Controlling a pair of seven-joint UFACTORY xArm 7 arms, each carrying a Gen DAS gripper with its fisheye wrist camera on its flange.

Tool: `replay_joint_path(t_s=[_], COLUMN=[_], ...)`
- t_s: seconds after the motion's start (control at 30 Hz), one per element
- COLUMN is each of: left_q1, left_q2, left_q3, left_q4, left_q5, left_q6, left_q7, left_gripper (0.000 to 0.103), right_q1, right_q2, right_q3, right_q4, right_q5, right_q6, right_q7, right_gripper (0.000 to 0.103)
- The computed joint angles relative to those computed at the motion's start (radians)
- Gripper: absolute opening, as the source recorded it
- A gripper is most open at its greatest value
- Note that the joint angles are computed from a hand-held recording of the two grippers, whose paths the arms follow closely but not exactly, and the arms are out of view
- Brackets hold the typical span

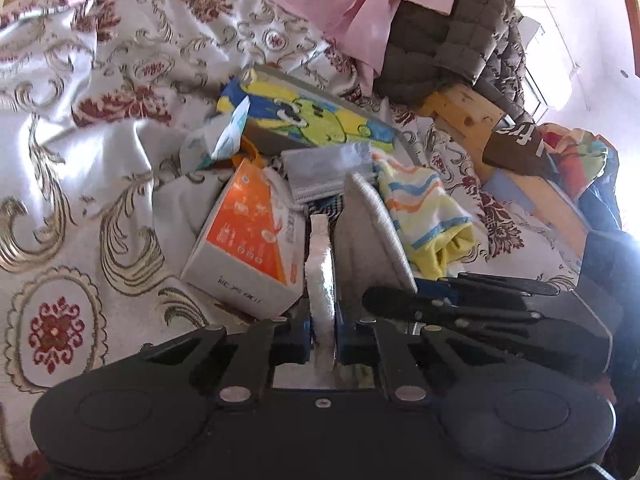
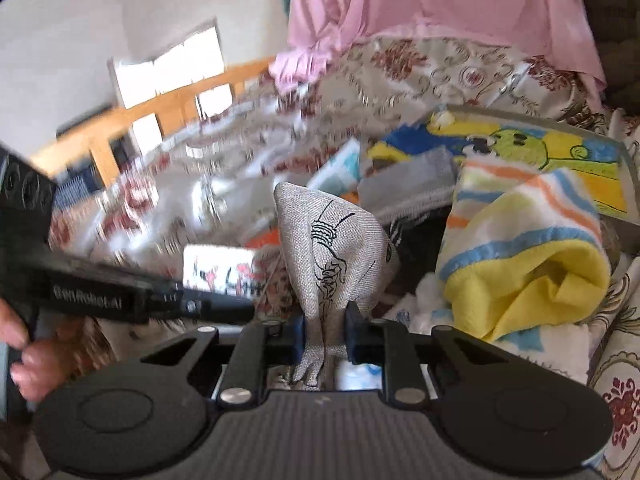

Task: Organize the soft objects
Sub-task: 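Carry the pouch and card with both tools over the cartoon tray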

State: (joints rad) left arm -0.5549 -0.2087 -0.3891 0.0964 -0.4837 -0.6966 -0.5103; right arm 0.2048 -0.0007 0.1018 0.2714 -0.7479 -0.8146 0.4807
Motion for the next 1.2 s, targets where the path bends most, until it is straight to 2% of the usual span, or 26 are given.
replay_joint_path(t_s=[0.17, 0.37, 0.47, 0.53, 0.63, 0.73, 0.83, 1.03, 1.2], left_q1=[-0.003, 0.053, 0.066, 0.072, 0.080, 0.081, 0.086, 0.129, 0.160], left_q2=[-0.124, -0.228, -0.204, -0.177, -0.126, -0.067, 0.004, 0.198, 0.405], left_q3=[-0.143, -0.318, -0.328, -0.316, -0.266, -0.162, -0.035, 0.105, 0.197], left_q4=[-0.009, 0.039, 0.089, 0.129, 0.184, 0.243, 0.309, 0.529, 0.745], left_q5=[-0.247, -0.529, -0.573, -0.585, -0.546, -0.433, -0.260, -0.077, 0.141], left_q6=[0.054, 0.101, 0.075, 0.058, 0.037, 0.039, 0.045, 0.121, 0.203], left_q7=[0.085, 0.238, 0.318, 0.376, 0.436, 0.435, 0.383, 0.417, 0.311], left_gripper=[0.011, 0.011, 0.011, 0.012, 0.012, 0.012, 0.012, 0.012, 0.012], right_q1=[-0.032, -0.066, -0.078, -0.083, -0.084, -0.085, -0.088, -0.082, -0.068], right_q2=[-0.007, -0.010, -0.012, -0.010, -0.017, 0.005, 0.077, 0.234, 0.331], right_q3=[-0.024, -0.047, -0.051, -0.051, -0.049, -0.047, -0.041, -0.027, -0.023], right_q4=[-0.030, -0.044, -0.034, -0.017, 0.028, 0.113, 0.227, 0.424, 0.529], right_q5=[-0.011, -0.008, 0.006, 0.024, 0.082, 0.156, 0.226, 0.406, 0.548], right_q6=[-0.153, -0.280, -0.313, -0.330, -0.330, -0.317, -0.319, -0.241, -0.101], right_q7=[0.066, 0.136, 0.152, 0.171, 0.179, 0.196, 0.198, 0.071, -0.034], right_gripper=[0.022, 0.022, 0.022, 0.022, 0.022, 0.022, 0.023, 0.023, 0.023])
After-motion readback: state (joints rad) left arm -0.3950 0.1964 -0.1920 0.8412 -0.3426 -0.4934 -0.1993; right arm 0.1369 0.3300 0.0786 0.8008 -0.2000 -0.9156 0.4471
